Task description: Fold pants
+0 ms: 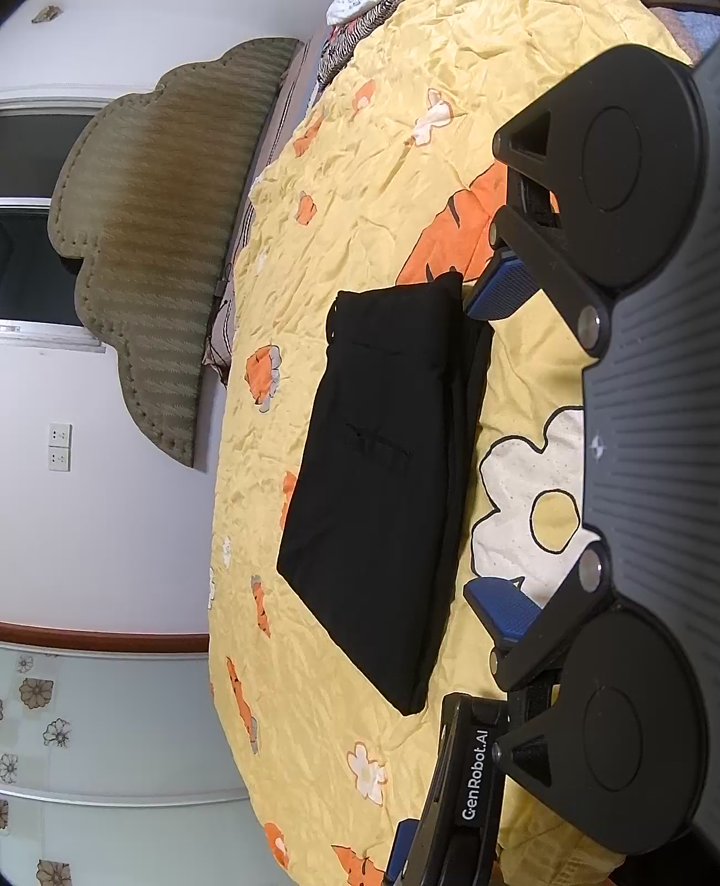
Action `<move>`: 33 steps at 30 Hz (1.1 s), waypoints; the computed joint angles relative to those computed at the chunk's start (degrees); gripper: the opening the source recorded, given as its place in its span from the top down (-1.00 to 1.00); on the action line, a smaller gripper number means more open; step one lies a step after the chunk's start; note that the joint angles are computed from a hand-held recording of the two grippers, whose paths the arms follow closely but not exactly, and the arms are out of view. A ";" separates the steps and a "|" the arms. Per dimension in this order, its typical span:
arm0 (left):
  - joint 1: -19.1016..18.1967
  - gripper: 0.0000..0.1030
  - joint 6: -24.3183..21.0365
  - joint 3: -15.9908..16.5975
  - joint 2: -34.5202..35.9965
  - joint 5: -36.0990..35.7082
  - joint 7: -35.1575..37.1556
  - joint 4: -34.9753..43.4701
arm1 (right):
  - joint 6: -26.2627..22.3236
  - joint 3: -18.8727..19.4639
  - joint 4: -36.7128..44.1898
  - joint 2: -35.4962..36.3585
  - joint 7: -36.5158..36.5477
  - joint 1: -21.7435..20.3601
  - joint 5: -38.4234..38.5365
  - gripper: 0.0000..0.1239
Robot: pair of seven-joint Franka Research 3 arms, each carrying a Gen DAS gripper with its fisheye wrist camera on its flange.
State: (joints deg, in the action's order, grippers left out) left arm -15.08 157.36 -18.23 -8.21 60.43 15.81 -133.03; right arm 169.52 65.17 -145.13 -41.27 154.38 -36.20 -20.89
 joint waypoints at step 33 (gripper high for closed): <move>-0.24 -0.99 -0.38 0.26 0.46 -0.84 0.92 0.16 | 0.23 -0.60 -0.78 0.10 0.39 0.40 -0.62 -0.62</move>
State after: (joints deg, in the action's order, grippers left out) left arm -15.32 156.98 -17.97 -7.75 59.59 16.73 -132.87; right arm 169.74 64.58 -145.91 -41.18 154.77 -35.80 -21.51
